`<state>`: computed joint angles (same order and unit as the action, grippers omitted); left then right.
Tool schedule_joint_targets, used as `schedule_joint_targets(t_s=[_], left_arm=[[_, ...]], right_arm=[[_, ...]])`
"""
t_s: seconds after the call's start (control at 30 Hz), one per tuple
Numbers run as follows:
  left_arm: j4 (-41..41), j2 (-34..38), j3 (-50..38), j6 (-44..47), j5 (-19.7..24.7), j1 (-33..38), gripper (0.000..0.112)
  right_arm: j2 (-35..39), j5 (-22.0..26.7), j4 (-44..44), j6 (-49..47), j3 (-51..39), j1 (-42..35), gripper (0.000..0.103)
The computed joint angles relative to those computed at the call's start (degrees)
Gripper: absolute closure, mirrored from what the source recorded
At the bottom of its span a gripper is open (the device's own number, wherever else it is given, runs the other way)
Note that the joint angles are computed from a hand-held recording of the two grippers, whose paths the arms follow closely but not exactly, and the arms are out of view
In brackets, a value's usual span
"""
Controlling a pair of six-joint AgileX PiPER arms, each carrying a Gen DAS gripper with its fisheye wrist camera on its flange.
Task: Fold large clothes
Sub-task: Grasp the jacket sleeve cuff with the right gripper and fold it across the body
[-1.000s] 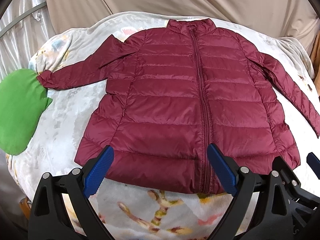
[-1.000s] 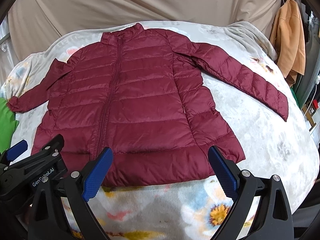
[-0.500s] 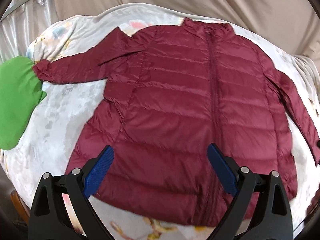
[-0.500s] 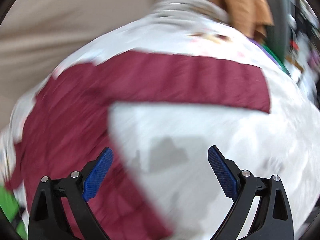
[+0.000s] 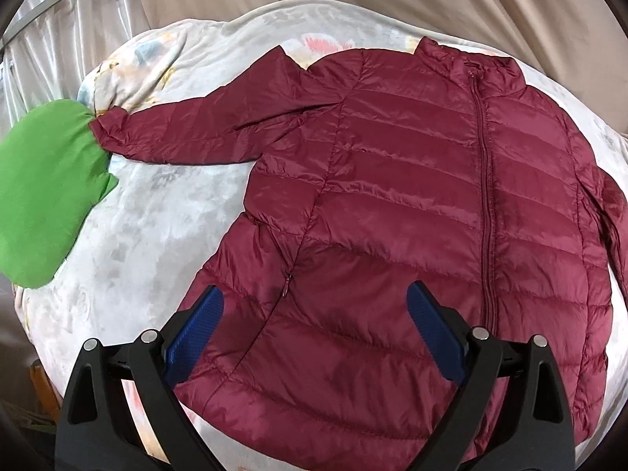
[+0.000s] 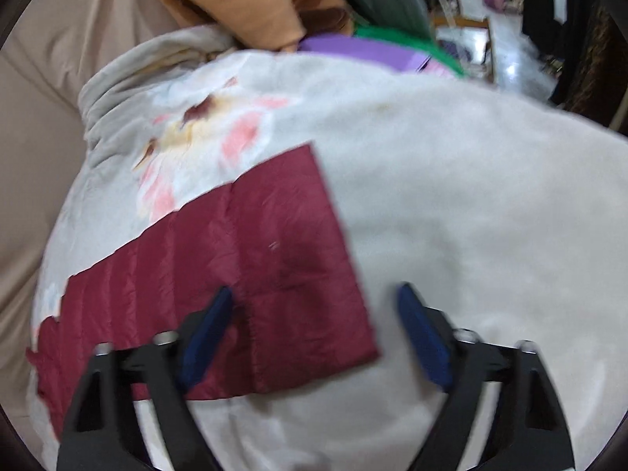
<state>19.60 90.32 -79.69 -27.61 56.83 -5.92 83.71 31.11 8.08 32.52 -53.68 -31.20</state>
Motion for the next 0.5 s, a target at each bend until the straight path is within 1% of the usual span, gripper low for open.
schedule_joint_targets(t_s=[0.03, 0.07, 0.1, 0.13, 0.17, 0.23, 0.27, 0.3, 0.33, 0.37, 0.43, 0.47, 0.5], left_arm=[[-0.5, 0.3, -0.3, 0.4, 0.1, 0.3, 0.020], [-0.9, 0.5, -0.5, 0.7, 0.1, 0.4, 0.020], [-1.2, 0.7, -0.7, 1.0, 0.1, 0.6, 0.020], [-1.5, 0.8, -0.8, 1.3, 0.0, 0.8, 0.020], [-1.7, 0.9, -1.0, 1.6, -0.2, 1.0, 0.020], [-2.6, 1.1, -1.4, 2.6, -0.6, 1.7, 0.020], [-2.9, 1.2, -1.7, 2.9, -0.7, 2.1, 0.020], [-3.4, 1.4, -2.2, 3.3, -0.9, 2.5, 0.020], [-4.3, 1.8, -3.1, 4.0, -0.9, 3.1, 0.020], [-5.4, 2.2, -3.9, 4.8, -0.9, 3.7, 0.020], [-8.0, 3.1, -6.3, 6.6, -0.8, 5.4, 0.020], [-8.8, 3.4, -7.1, 7.2, -0.9, 5.9, 0.020], [-9.8, 3.8, -8.1, 7.9, -1.0, 6.6, 0.020]], right_arm=[[0.0, -0.2, 2.2, -2.9, -0.6, 0.8, 0.052], [0.4, -0.6, 6.4, -7.2, -1.7, 1.6, 0.078], [1.3, -0.5, 11.2, -11.9, -3.3, 1.7, 0.086], [1.4, -1.3, 14.2, -14.8, -3.9, 2.6, 0.089], [0.6, -1.9, 15.2, -15.6, -4.9, 4.2, 0.091], [0.3, -2.0, 12.7, -13.6, -10.8, 9.9, 0.092], [0.4, -2.1, 10.5, -11.8, -15.3, 14.3, 0.093], [1.7, -1.0, 7.8, -9.2, -20.5, 18.4, 0.093], [3.0, 0.4, 7.1, -8.7, -25.5, 21.6, 0.093], [5.1, 1.7, 7.3, -9.6, -30.6, 24.3, 0.093], [10.6, 1.0, 10.7, -16.6, -42.1, 32.9, 0.093], [13.9, 2.1, 12.6, -20.2, -47.8, 35.8, 0.093], [17.9, 1.8, 12.6, -22.1, -53.6, 41.0, 0.093]])
